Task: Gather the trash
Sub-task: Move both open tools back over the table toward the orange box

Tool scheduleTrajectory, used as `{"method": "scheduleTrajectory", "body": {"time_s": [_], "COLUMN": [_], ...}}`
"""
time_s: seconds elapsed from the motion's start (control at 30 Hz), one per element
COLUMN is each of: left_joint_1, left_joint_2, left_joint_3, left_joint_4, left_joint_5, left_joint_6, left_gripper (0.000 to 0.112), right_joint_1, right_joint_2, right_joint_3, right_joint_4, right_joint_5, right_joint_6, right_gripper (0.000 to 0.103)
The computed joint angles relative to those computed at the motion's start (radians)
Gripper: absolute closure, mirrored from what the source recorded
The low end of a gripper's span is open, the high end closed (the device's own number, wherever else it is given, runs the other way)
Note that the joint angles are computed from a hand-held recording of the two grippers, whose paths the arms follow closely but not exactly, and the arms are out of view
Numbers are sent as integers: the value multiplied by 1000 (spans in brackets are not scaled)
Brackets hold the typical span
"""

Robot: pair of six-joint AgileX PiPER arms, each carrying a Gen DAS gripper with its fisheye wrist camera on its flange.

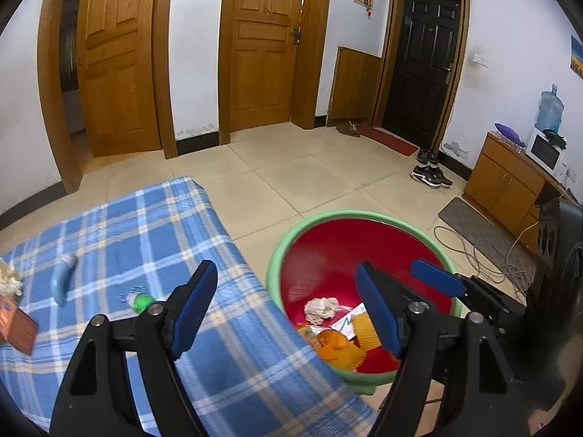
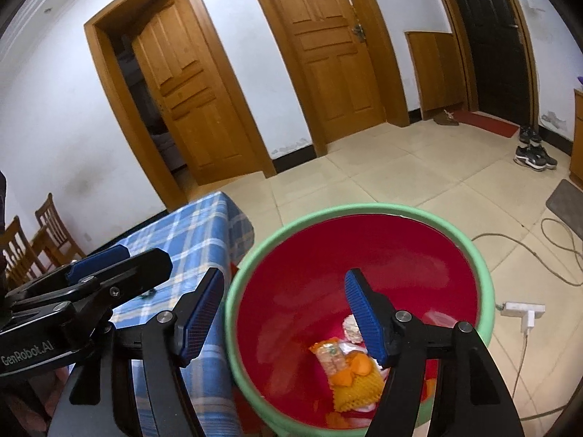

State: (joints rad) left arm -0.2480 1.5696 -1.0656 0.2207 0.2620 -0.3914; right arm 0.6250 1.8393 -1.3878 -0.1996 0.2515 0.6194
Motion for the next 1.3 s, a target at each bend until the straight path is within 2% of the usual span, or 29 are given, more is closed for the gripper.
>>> {"method": "scheduleTrajectory", "body": {"time_s": [0.1,0.2,0.3,0.43,0.77,0.83,0.93,1.07,1.17,1.3], "left_joint_1": [24,48,74,110,323,379,492,603,708,836], "left_joint_2": [-25,-46,-70,-114,-202,-211,-220,-231,-215,-177], "left_joint_3": [16,32,40,64,138,155,181,228,248,248], "left_joint_4": [-41,-64,-108,-112,-342,-431,-668,-758,-914,-1074], "left_joint_5": [3,1,9,5,0,-1,10,-13,-5,22], "left_joint_6": [49,85,137,151,445,548,811,961,1167,1351], "left_gripper": [30,30,30,26,25,25,25,25,25,25], "right_joint_1": [17,52,72,94,164,182,210,252,265,284], "right_joint_2": [5,16,31,63,175,212,278,388,460,638], "right_joint_3": [-16,-49,-93,-168,-375,-433,-546,-727,-817,-1124], "right_joint_4": [-6,-162,-223,-158,-94,-93,-76,-52,14,36], "right_joint_5": [-7,24,67,94,179,200,258,346,357,531], "right_joint_6": [-5,124,172,98,20,19,-17,-77,-137,-180], "right_gripper": [33,33,33,33,32,31,31,31,31,31]}}
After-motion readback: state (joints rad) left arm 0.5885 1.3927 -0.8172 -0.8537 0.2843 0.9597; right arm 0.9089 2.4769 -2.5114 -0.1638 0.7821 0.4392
